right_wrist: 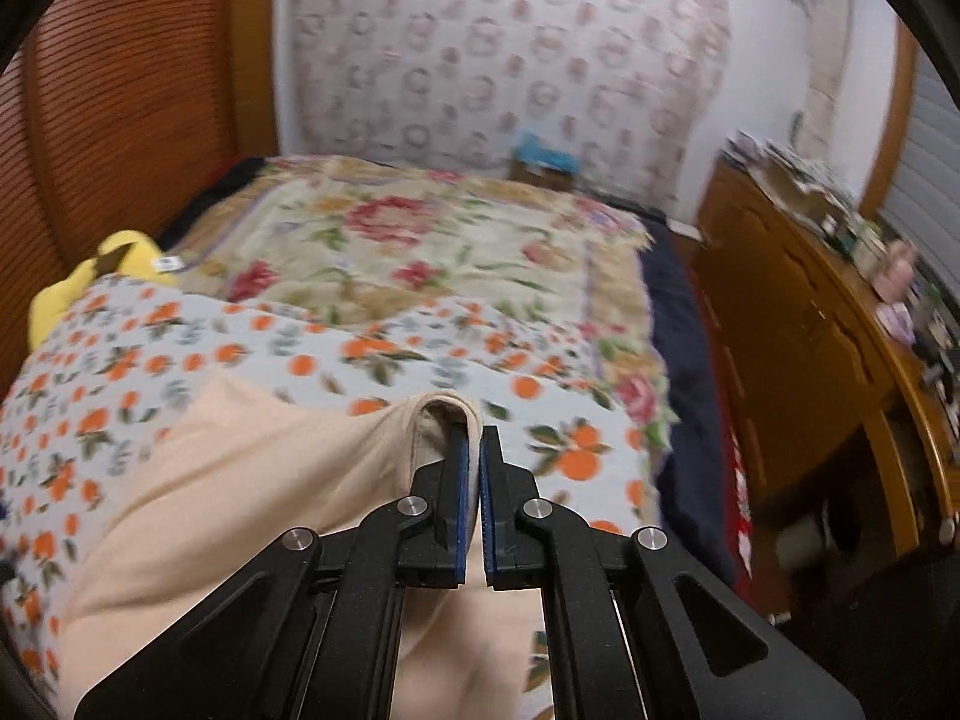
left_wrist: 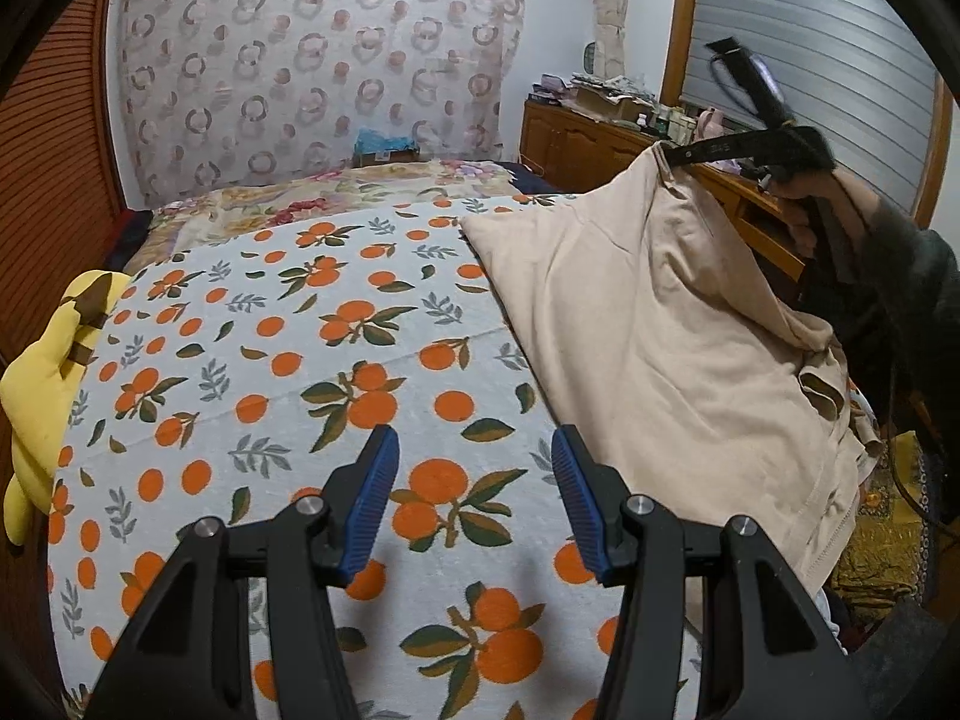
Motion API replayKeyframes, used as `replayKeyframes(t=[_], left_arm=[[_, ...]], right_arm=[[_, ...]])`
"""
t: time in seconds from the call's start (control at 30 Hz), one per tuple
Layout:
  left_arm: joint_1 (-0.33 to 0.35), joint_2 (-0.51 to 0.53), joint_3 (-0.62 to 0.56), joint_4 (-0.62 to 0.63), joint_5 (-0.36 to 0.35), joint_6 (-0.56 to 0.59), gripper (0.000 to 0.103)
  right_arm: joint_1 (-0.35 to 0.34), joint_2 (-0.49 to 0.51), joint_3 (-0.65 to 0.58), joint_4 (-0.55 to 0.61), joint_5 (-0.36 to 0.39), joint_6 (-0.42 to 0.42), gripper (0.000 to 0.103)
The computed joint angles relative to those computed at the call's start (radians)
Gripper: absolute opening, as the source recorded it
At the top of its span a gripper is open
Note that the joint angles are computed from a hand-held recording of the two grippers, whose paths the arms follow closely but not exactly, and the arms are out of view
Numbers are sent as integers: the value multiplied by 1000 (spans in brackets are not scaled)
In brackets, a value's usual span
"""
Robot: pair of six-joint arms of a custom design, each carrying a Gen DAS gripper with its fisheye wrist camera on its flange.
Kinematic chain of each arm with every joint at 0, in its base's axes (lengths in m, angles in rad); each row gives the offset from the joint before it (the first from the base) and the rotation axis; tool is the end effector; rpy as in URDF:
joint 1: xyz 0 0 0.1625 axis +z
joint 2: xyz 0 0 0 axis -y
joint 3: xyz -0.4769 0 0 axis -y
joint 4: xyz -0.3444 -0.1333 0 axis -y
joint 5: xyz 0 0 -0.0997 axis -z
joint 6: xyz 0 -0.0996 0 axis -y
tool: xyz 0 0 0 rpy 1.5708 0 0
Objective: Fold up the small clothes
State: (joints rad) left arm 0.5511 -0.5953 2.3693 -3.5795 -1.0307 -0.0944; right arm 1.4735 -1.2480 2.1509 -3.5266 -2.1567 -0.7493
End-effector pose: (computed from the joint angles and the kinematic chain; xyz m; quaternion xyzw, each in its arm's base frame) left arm -0.2801 -0.3887 0.0327 0.3992 0.8705 -0.2359 0.1652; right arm 0.0306 -0.4913 0.3899 0.1276 -0.8306 0.3360 0.4252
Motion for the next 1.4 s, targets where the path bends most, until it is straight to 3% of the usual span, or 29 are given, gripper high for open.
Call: replayKeyframes(t=[0.1,0.2,0.3,0.47,0.6,0.73,0.8,1.0,1.1,1.27,1.33,1.4], left_arm=[[-6,6,-2,5,-6,0,53],[-12,11,-1,2,-16,3,53],[-19,17,0,-5,-23,4,53],[-21,25,-1,-17,-42,4,53],[-24,36,-8,-15,-58,3,53],[-35,44,-11,-14,-77,4,53],[-42,48,-12,-10,-90,2,53],[-62,70,-13,-15,-116,6,53],[-66,76,-12,-15,-121,7,53],[-67,73,-4,-29,-127,7,53],[-68,72,-1,-37,-128,7,53],[-67,69,0,-36,-132,6,53]], right_arm=[[-23,21,-15,-16,-37,16,1],[-34,30,-15,-29,-79,14,11],[-39,-6,30,-43,-58,10,26],[-32,-120,195,-66,17,-9,28],[-5,-185,342,-92,42,-10,36],[-3,-226,457,-117,79,23,41],[-5,-236,506,-93,87,33,40],[-55,-181,591,-208,46,33,39],[-84,-209,607,-199,81,25,9],[-55,-341,613,-74,109,43,6],[-32,-444,591,71,108,89,6],[7,-483,585,132,62,111,6]])
